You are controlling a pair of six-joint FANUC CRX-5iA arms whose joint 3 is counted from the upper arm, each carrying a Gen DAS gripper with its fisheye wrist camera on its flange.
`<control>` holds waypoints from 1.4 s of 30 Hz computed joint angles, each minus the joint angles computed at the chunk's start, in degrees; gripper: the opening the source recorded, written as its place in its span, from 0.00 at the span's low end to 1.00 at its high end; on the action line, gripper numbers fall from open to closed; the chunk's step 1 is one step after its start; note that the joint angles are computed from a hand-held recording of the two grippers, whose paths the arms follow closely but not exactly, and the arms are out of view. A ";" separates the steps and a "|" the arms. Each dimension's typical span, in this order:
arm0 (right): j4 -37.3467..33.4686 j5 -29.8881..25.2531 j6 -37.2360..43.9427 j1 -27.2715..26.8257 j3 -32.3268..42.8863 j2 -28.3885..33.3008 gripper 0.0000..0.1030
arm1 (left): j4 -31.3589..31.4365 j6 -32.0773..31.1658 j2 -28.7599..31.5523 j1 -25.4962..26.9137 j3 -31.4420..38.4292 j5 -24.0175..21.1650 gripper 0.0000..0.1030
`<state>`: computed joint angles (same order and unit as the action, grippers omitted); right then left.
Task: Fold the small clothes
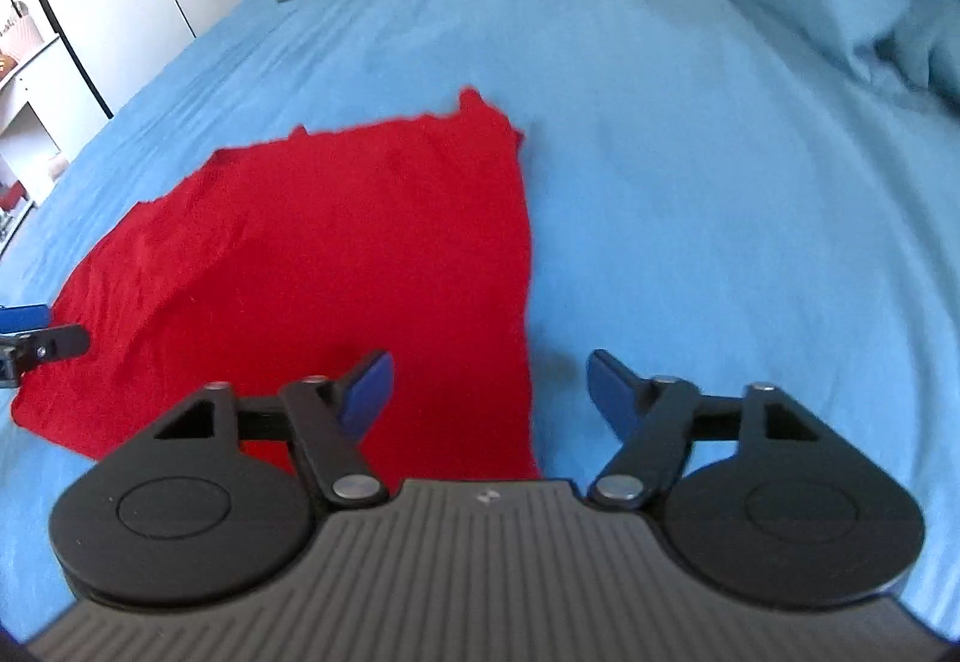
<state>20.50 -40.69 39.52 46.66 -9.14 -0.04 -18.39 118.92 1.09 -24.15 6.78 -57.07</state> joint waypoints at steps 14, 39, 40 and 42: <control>9.00 7.99 -7.56 1.01 -5.36 1.23 0.37 | 2.95 -0.97 5.03 1.40 0.73 -0.55 1.00; -19.00 -20.69 26.17 16.41 58.55 36.25 0.27 | 15.58 -11.33 -17.35 17.71 -20.93 0.47 1.00; -18.75 -20.87 26.32 16.64 58.98 36.90 0.32 | 17.25 -12.93 -18.52 18.74 -22.65 0.99 1.00; -18.95 -18.98 26.39 16.74 57.58 35.95 0.59 | 20.03 -15.43 -20.39 20.13 -25.32 2.17 1.00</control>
